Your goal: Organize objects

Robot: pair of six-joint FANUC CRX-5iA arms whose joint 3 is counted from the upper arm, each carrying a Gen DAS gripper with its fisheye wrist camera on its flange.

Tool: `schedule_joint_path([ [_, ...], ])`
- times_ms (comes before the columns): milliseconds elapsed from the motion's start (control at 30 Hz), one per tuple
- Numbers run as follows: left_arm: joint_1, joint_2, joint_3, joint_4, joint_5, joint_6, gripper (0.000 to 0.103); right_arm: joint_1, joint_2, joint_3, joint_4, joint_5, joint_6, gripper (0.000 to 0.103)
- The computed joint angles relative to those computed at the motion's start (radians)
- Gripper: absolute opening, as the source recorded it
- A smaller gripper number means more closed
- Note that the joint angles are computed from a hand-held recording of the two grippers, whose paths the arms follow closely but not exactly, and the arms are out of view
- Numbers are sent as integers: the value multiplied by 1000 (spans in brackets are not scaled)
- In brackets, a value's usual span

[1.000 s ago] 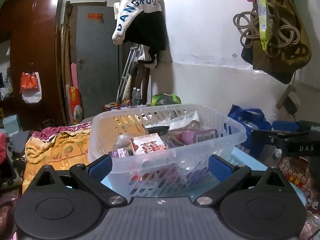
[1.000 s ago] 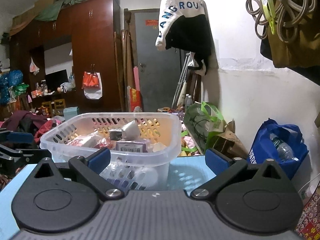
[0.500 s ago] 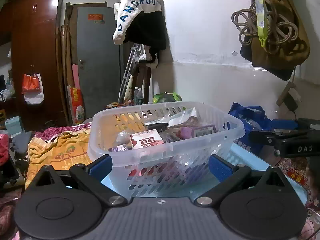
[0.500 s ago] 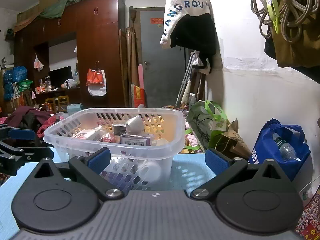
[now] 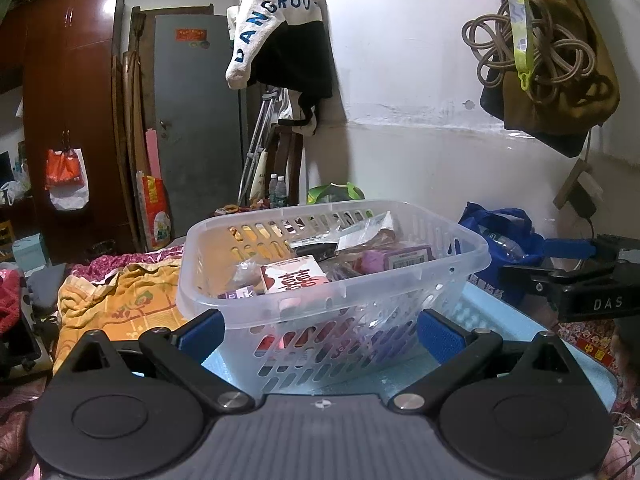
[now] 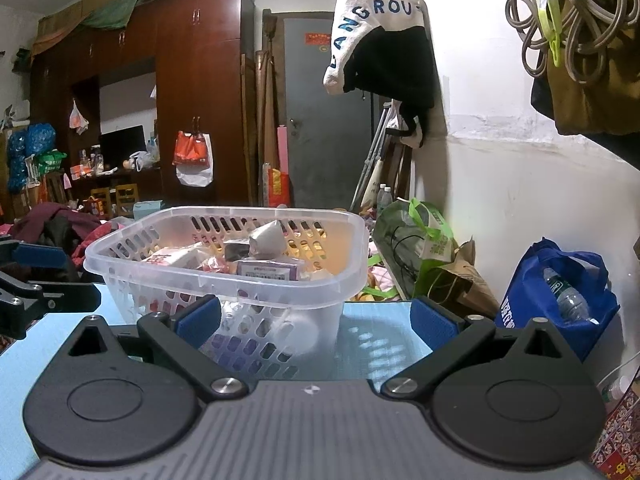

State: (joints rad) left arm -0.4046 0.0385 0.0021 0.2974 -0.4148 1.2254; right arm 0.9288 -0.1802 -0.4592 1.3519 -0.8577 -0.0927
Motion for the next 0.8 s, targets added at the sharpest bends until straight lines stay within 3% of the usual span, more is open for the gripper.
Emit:
schedule_joint_path([
  [800, -10, -1, -8, 23, 2, -31, 103, 9, -10, -13, 21, 1, 7, 103],
])
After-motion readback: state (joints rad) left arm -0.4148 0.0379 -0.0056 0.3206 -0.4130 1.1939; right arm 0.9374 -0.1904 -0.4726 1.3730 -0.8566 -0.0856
